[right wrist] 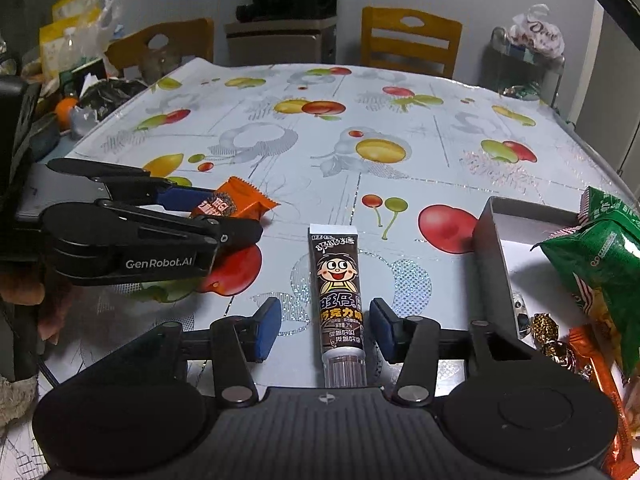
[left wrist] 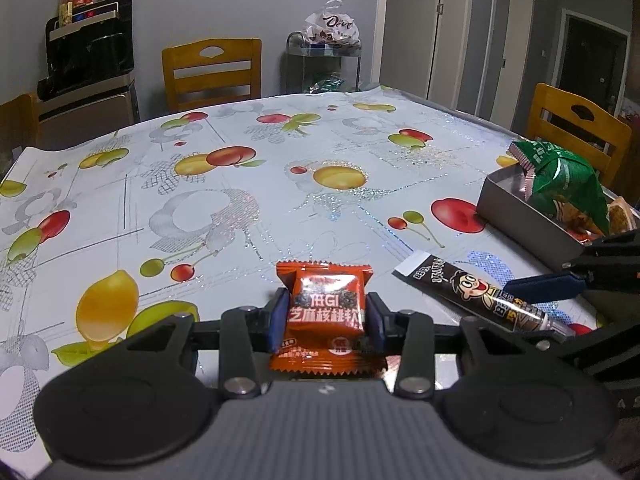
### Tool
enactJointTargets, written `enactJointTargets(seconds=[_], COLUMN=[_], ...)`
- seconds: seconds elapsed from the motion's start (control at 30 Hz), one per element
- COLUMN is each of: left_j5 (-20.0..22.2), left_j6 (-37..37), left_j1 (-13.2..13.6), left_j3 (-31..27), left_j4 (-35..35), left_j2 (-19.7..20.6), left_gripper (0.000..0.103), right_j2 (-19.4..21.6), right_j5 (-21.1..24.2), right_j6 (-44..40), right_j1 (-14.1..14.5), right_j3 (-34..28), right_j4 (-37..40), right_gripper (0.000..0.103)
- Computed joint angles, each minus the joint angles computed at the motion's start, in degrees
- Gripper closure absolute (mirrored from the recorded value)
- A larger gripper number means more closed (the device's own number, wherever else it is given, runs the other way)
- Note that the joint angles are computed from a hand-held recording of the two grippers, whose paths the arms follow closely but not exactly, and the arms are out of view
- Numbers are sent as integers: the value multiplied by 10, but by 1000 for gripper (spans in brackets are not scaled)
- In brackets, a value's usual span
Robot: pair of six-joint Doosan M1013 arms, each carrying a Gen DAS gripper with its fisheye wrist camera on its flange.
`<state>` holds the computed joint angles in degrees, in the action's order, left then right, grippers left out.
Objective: Organize snacks
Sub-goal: 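Carry the orange candy with the left tool while the right tool carries the chocolate tube to the tray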
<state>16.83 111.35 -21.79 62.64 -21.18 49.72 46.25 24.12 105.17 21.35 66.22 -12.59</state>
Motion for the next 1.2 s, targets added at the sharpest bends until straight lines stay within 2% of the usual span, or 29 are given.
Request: enactJointTargets(seconds=[0.1, 0.2, 0.27, 0.33, 0.73, 1.07, 1.2], left_j5=[-1, -1, 0, 0, -2, -9, -25], left_j6=[14, 16, 17, 17, 24, 18, 38], left_j1=[1, 1, 1, 1, 1, -1, -2], left_j3=[1, 1, 1, 1, 2, 6, 16], left_j4=[-14, -17, -18, -18, -23, -11, -31], left_j2=[0, 0, 0, 0, -1, -3, -9], left_gripper=[62, 62, 62, 63, 68, 69, 69], right_j2=[0, -1, -1, -2, -15, -53, -72], right_j5=[-9, -20, -26, -30, -54, -102, -127], right_j6=[3, 17, 30, 46, 66, 97, 109], right_j1=[-1, 0, 0, 0, 0, -1, -4], right_j3=[2, 7, 10, 12, 37, 92, 121], right_j4=[2, -15, -26, -41, -51, -81, -88], right_gripper=[53, 57, 65, 77, 78, 78, 78])
